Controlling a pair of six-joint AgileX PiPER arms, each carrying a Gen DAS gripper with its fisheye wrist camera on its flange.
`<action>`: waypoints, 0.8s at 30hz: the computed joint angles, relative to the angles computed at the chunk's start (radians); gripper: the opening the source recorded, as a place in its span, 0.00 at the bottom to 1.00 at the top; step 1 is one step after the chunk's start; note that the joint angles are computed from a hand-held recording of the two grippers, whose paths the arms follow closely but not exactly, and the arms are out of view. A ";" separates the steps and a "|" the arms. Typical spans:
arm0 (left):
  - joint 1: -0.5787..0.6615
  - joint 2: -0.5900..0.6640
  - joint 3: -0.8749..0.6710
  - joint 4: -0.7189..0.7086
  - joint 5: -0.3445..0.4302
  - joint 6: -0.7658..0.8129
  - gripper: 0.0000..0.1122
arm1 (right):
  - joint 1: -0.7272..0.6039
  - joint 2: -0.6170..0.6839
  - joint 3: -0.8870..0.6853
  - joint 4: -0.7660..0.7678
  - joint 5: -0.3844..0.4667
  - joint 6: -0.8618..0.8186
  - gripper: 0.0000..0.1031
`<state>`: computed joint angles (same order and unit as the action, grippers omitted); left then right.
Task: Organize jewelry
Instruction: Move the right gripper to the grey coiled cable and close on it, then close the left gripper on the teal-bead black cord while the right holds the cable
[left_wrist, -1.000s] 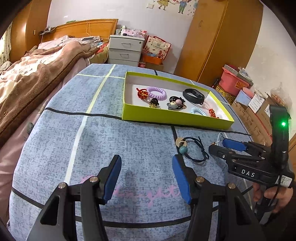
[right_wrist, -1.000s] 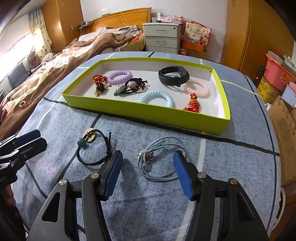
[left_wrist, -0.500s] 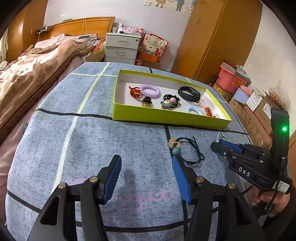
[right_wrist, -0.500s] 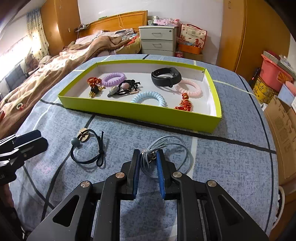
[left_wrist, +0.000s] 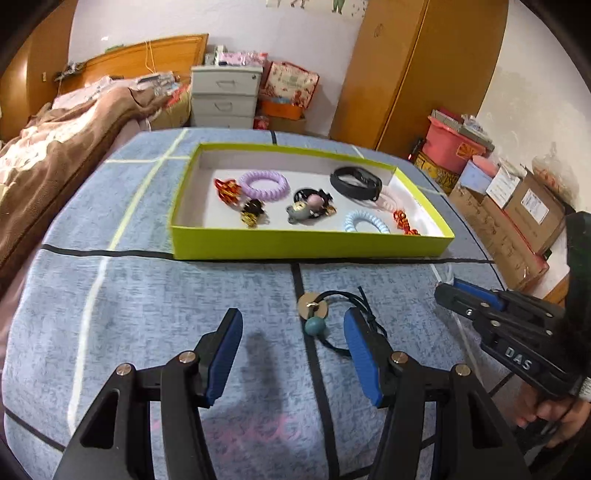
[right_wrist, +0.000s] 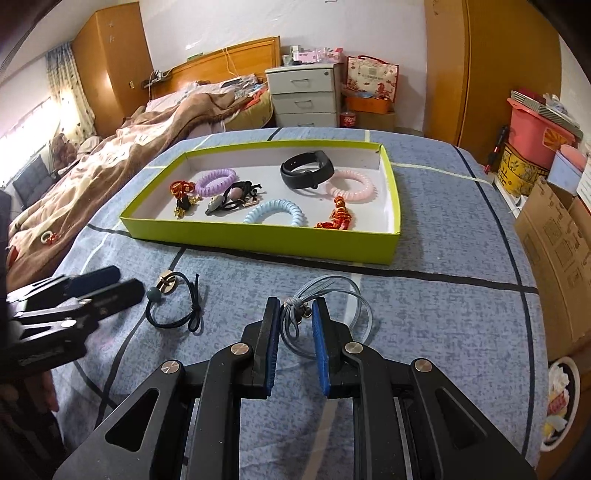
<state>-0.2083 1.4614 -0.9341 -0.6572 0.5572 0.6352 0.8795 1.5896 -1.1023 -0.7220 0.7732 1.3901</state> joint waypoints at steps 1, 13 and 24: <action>-0.010 0.012 -0.007 0.015 -0.004 -0.019 0.53 | 0.001 -0.005 0.004 -0.006 -0.003 0.006 0.18; -0.120 0.052 -0.025 0.283 -0.102 -0.257 0.53 | 0.000 -0.019 0.026 -0.017 -0.026 0.016 0.18; -0.138 0.048 -0.024 0.385 -0.111 -0.327 0.23 | 0.002 -0.018 0.025 -0.020 -0.019 0.018 0.18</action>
<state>-0.3466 1.5091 -0.9586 -0.2727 0.4465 0.3081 0.8816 1.5721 -1.0774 -0.7420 0.7539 1.4080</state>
